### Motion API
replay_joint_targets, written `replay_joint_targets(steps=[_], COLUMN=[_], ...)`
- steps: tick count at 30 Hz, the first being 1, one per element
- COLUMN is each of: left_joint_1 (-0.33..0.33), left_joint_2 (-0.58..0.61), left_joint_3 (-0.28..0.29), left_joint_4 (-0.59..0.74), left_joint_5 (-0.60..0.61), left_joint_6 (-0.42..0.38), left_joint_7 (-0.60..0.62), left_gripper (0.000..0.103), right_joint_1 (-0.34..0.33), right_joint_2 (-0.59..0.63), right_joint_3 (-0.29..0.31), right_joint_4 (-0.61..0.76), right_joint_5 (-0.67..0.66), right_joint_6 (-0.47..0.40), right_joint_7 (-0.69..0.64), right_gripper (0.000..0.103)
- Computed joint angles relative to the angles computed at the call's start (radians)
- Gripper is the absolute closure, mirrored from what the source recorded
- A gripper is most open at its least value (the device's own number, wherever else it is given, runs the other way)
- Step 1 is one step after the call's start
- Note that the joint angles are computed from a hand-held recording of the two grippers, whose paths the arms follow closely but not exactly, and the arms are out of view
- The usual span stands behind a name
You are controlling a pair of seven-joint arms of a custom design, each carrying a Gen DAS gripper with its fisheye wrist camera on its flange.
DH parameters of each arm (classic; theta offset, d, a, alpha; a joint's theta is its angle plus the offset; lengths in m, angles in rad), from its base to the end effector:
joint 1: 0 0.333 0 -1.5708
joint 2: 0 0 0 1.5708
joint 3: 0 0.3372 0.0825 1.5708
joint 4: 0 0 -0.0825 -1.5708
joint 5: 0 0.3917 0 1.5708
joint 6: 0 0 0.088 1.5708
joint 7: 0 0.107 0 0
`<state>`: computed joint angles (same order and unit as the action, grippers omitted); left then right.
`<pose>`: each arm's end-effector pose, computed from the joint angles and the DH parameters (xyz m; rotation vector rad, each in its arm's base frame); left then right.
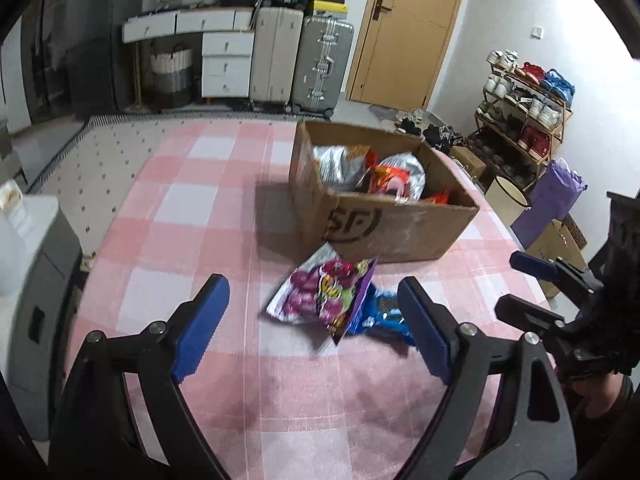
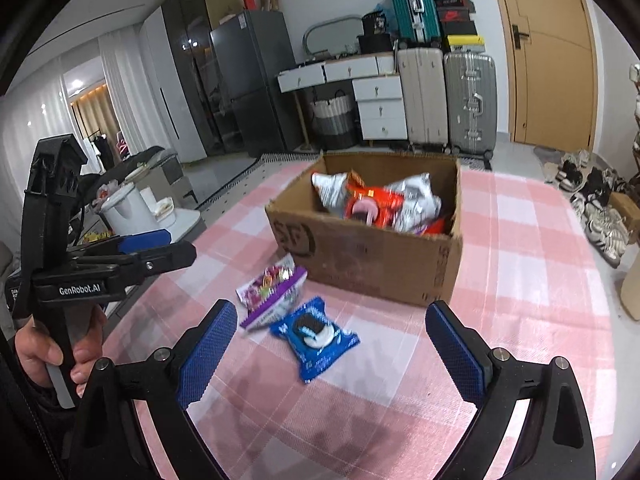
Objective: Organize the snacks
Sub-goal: 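Move both open grippers back toward the purple candy bag and blue Oreo pack, then grasp the blue Oreo pack with the right gripper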
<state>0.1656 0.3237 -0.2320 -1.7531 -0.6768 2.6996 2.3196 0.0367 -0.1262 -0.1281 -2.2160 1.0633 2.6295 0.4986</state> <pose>0.6979 -0.0069 0.4704 -1.6289 2.0990 -1.0264 0.5405 -0.0729 0.4969 -1.7372 1.4822 -0.3741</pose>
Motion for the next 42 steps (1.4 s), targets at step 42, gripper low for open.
replay_joint_targets(steps=[42], left_joint_1=[0.058], left_joint_2=[0.164], left_joint_3=[-0.029], left_joint_4=[0.078], left_joint_5=[0.027], left_joint_6=[-0.113], left_joint_7=[-0.059], left_gripper=[0.001], right_joint_1=[-0.017], right_joint_2=[0.325], right_joint_3=[0.174], right_joint_4=[0.162], right_joint_5=[-0.303], right_joint_6=[0.095], right_joint_7=[0.195], right_gripper=[0.011])
